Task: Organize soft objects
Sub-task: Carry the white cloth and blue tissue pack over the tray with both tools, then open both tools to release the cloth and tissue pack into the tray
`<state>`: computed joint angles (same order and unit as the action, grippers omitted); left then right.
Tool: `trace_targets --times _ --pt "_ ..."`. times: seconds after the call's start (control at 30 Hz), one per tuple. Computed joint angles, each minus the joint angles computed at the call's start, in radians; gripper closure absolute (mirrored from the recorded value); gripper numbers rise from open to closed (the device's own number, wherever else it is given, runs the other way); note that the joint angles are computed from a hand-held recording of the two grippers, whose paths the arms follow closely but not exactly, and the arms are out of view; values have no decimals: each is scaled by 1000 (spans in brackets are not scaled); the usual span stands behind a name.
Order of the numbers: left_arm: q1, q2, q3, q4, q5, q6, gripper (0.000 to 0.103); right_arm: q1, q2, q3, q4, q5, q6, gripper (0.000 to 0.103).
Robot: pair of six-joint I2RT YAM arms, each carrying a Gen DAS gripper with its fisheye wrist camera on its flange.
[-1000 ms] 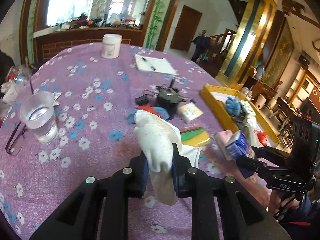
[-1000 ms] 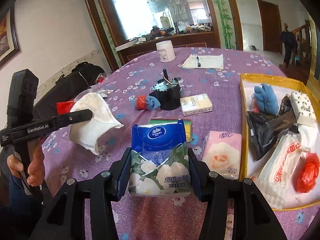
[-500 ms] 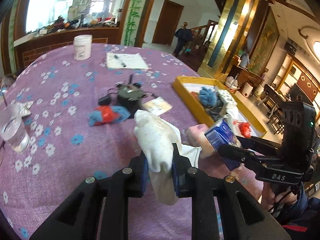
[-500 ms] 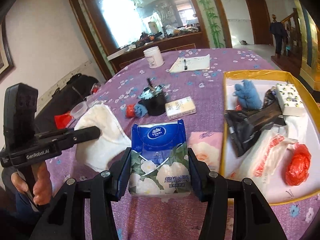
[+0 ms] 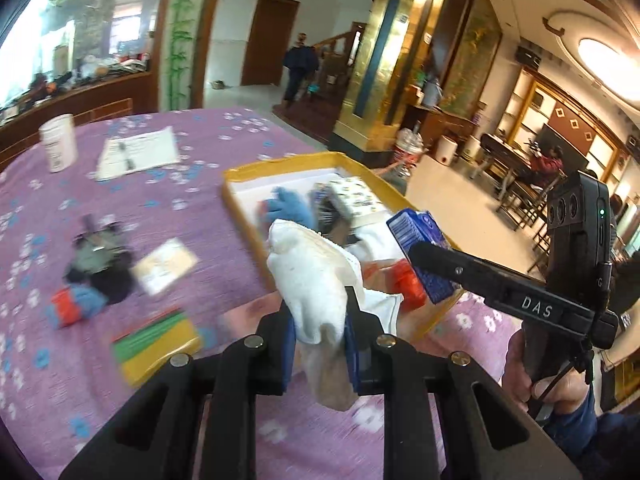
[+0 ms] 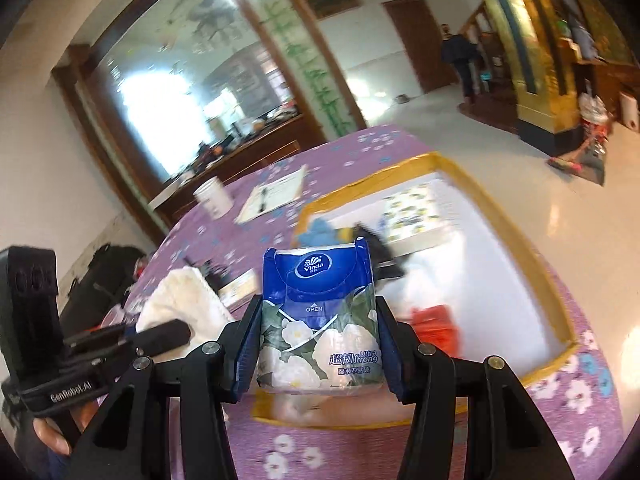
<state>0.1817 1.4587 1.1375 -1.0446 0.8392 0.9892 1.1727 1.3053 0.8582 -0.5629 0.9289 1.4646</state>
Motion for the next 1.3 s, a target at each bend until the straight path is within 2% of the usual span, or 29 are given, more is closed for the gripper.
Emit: trace_targets --times 0.07,0.2,0.37,0.57,0.77,1.0,1.3 --pt "-99 -39 -59 107 -41 -105 83 -4 -60 -39 -62 14 75 47" --pt "-243 -63 -127 253 -111 -238 83 -4 -135 -87 -163 30 177 47" --pt "-378 -22 -156 376 -197 -352 83 -61 -166 -117 -186 -17 175 47" --pt "-412 9 -187 453 -209 -377 82 -157 -129 -116 -128 -94 89 47" --pt "-395 47 -189 473 -188 -375 78 -231 -89 -135 -38 -168 16 47" --pt "-400 7 -238 526 -183 -379 75 -277 -72 -158 27 -202 -28 46" --pt "-417 -55 -312 613 -200 -391 47 -295 -52 -159 43 -201 -46 46"
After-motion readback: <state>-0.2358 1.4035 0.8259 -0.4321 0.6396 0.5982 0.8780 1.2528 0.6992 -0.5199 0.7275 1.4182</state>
